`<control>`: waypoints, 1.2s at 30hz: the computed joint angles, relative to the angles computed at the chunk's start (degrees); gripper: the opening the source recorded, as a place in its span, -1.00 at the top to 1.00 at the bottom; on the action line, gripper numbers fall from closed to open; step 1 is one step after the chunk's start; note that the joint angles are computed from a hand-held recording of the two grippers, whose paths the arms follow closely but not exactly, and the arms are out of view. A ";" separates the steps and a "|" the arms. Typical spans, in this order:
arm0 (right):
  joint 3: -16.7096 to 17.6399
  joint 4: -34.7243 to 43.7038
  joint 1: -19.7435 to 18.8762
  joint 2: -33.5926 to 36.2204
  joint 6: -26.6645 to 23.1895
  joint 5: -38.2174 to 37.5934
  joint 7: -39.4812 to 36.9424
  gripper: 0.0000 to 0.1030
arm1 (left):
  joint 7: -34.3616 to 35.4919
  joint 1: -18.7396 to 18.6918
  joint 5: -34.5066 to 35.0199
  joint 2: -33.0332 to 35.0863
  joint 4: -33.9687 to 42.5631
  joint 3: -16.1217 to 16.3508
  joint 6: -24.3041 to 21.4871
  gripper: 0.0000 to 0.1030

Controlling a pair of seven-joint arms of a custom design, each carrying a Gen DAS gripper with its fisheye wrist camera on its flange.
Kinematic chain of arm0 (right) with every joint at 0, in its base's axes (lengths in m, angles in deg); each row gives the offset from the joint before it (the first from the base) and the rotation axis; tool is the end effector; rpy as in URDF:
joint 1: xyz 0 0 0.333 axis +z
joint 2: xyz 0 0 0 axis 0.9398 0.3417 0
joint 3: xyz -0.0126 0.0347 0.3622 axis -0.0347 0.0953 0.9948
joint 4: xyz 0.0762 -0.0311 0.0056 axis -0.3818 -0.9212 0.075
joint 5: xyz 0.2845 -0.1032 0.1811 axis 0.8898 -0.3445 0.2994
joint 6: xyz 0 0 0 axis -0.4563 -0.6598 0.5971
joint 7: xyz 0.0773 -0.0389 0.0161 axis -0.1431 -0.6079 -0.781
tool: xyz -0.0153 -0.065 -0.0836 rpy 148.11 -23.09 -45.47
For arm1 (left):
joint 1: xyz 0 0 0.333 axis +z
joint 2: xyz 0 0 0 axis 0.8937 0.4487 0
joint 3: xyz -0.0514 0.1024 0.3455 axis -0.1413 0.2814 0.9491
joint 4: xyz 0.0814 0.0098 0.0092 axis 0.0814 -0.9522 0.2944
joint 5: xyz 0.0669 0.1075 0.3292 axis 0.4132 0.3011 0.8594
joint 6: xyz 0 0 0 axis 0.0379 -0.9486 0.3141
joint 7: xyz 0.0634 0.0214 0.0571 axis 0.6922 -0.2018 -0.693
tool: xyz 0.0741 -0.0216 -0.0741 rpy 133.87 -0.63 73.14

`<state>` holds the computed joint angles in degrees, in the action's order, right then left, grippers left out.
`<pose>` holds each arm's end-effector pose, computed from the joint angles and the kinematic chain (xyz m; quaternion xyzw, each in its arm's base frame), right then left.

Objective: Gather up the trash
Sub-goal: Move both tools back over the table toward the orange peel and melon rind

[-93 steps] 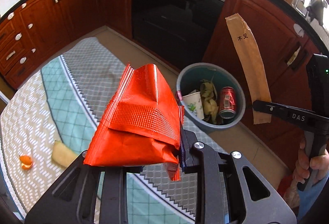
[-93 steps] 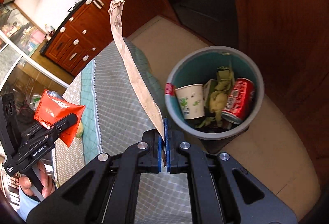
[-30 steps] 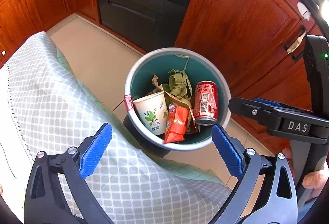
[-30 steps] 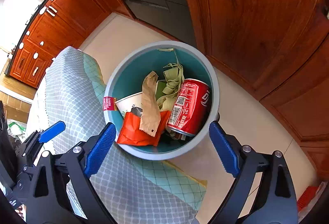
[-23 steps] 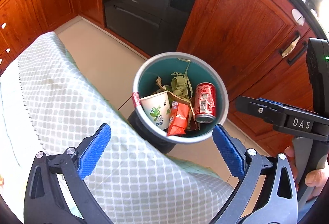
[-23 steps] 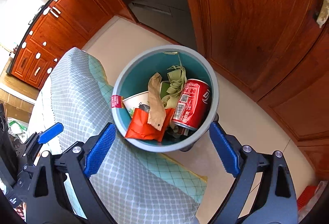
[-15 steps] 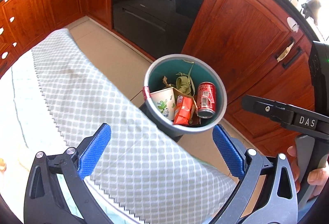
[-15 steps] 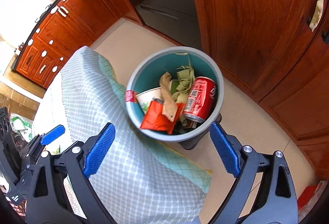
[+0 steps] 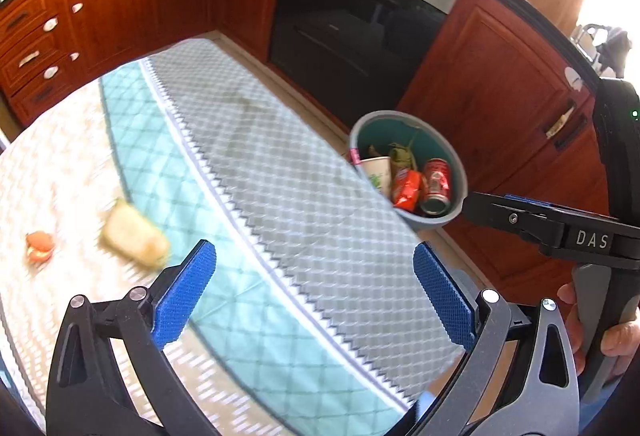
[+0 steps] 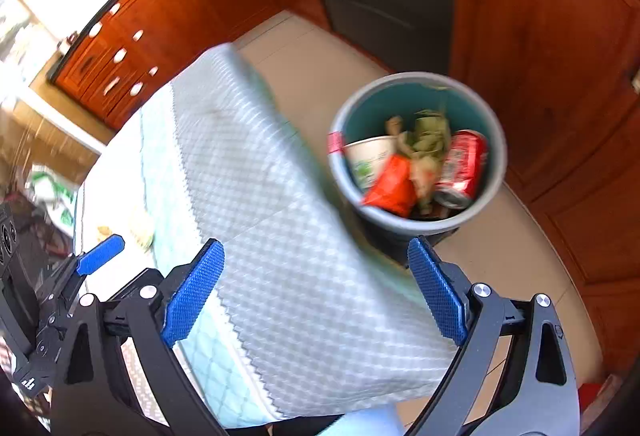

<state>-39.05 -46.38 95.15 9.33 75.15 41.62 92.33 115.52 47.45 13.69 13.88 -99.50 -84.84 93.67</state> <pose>0.4687 0.3051 0.5061 -0.7022 0.6617 -0.0287 0.2613 0.4269 -0.2768 0.5167 -0.6545 0.6947 -0.2746 0.1163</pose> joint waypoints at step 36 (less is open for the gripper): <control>4.09 35.92 13.09 30.03 -10.60 0.51 1.42 0.03 | 14.46 11.19 -15.51 -14.82 -25.51 9.96 6.34 -0.93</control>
<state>-34.96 -10.46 108.25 39.36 64.55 42.12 93.75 129.97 58.64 -1.83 -0.95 -125.01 -74.88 100.01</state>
